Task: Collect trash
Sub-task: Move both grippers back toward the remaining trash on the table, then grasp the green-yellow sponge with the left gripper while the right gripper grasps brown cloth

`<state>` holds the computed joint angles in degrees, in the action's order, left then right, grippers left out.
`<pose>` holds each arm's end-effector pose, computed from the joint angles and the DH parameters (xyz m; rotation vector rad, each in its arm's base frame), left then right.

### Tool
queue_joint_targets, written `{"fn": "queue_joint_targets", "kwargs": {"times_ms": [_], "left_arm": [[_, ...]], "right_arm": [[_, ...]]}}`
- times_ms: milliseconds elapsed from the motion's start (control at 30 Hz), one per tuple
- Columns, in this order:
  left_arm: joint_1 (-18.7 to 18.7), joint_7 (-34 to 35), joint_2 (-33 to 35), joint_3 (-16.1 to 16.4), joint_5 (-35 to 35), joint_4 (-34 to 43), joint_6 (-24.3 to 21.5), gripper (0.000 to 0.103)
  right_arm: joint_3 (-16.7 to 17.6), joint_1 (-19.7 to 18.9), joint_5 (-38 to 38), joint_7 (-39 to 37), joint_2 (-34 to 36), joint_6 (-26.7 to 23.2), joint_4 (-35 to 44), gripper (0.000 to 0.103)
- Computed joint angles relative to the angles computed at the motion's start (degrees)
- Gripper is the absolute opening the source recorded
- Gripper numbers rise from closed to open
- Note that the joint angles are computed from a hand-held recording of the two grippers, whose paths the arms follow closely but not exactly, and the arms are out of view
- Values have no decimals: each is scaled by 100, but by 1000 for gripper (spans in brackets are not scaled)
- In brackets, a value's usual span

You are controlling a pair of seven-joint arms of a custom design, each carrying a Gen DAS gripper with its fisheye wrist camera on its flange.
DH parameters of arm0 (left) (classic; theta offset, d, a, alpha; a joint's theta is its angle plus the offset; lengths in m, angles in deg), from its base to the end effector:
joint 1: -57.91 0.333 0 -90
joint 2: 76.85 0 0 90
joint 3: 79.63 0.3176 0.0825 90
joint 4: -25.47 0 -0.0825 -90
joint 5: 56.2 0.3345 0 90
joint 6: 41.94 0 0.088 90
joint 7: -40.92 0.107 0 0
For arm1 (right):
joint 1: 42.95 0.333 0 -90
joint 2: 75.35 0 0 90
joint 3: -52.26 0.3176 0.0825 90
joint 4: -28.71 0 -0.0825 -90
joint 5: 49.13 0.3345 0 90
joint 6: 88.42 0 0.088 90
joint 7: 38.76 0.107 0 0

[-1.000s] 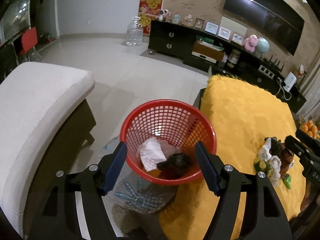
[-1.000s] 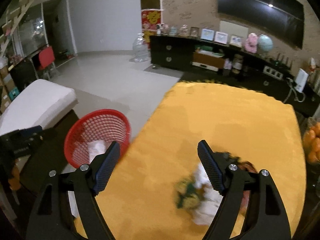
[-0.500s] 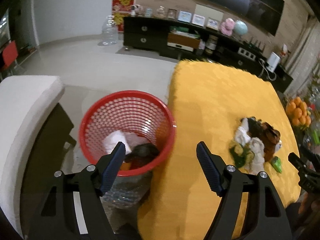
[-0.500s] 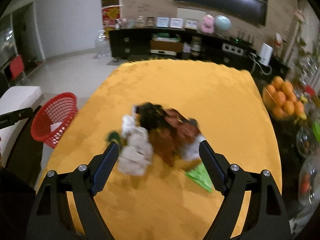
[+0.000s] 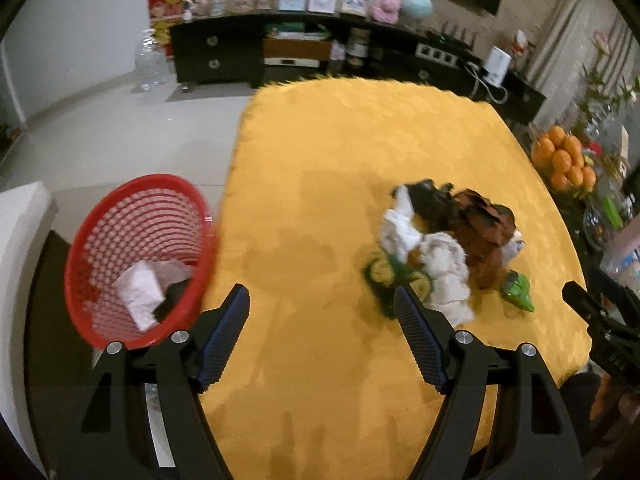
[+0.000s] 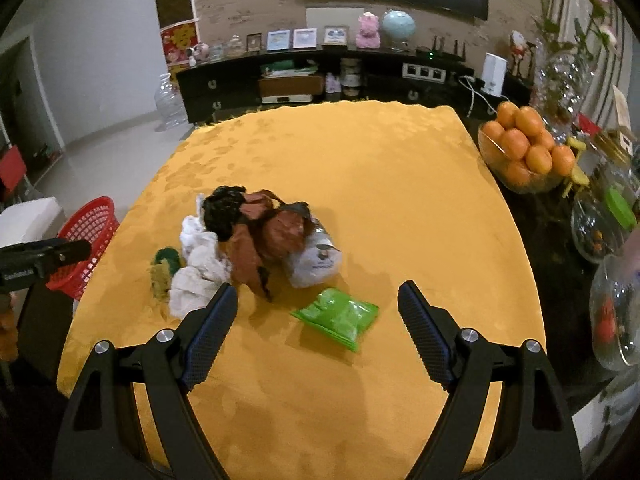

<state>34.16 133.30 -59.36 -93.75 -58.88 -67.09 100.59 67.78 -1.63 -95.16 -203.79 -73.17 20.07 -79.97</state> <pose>0.5239 -0.3792 0.5360 -1.2817 2.5555 -0.8238 0.3346 0.4117 0.5159 -1.2648 2.2776 -0.8528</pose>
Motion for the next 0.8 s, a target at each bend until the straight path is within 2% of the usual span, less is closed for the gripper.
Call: {"fn": "queue_joint_targets", "kwargs": {"times_ms": [333,567,733,800], "left_arm": [[-370,-65,757,-30,111,844,-549,72],[-415,-97,1229,-48,-136,1458,-819,71],[-460,11,1486,-69,-200,1735,-1077,60],[-470,51,1508,-74,-238,1743,-1094,44]], "right_arm": [[45,-103,163,261,-287,210,-511,80],[57,-212,288,337,-404,325,-729,80],[63,-257,308,316,-399,379,-750,80],[68,-262,315,312,-395,372,-749,80]]}}
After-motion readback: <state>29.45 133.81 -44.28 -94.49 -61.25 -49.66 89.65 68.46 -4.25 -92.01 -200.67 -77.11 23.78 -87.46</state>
